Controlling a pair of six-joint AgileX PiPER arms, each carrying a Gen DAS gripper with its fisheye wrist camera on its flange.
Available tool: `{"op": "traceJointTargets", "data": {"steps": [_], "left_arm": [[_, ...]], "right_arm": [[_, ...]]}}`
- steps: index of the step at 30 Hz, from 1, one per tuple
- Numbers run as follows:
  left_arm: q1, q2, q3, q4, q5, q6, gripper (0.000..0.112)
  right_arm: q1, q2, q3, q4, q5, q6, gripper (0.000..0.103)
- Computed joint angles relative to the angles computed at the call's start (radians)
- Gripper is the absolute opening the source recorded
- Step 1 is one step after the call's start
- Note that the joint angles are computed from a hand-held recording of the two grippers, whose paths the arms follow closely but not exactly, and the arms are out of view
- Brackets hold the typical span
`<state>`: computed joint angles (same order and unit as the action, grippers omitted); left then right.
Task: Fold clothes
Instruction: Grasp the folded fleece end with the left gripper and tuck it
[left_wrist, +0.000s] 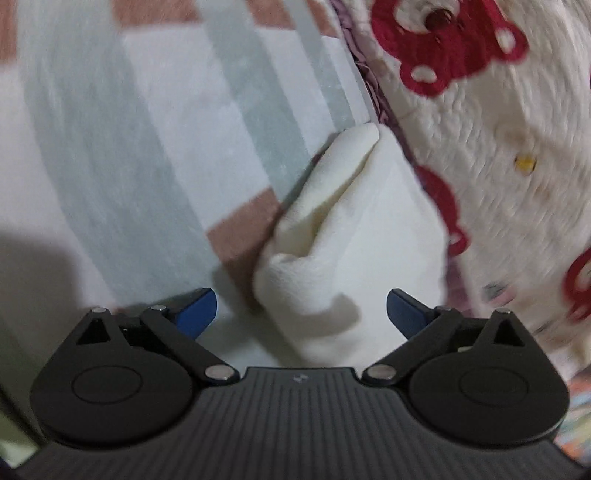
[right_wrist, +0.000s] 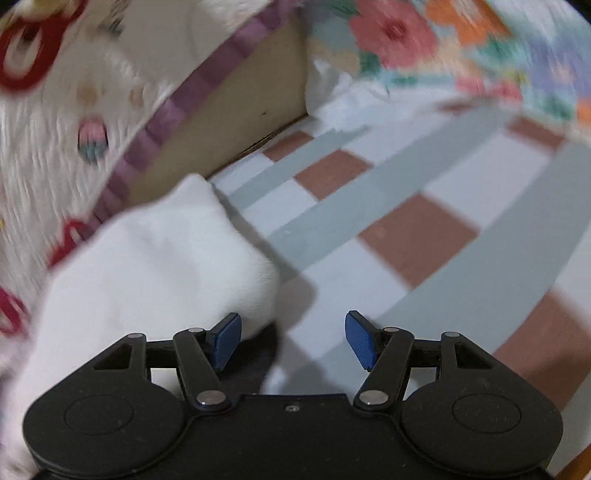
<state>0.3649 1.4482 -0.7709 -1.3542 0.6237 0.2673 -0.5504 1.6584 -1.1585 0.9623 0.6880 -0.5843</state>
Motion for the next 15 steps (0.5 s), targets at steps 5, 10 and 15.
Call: {"op": "traceJointTargets", "data": {"steps": [5, 10, 15], "left_arm": [[-0.037, 0.012, -0.01, -0.035, -0.013, 0.101, 0.046], [-0.18, 0.004, -0.119, 0.37, -0.156, -0.158, 0.036], [-0.189, 0.026, -0.111, 0.276, -0.162, -0.097, 0.055]], "right_arm": [[-0.023, 0.027, 0.036, 0.228, 0.112, -0.006, 0.068], [0.058, -0.008, 0.071, 0.215, -0.004, -0.113, 0.068], [0.078, 0.047, 0.068, 0.384, -0.053, -0.16, 0.07]]}}
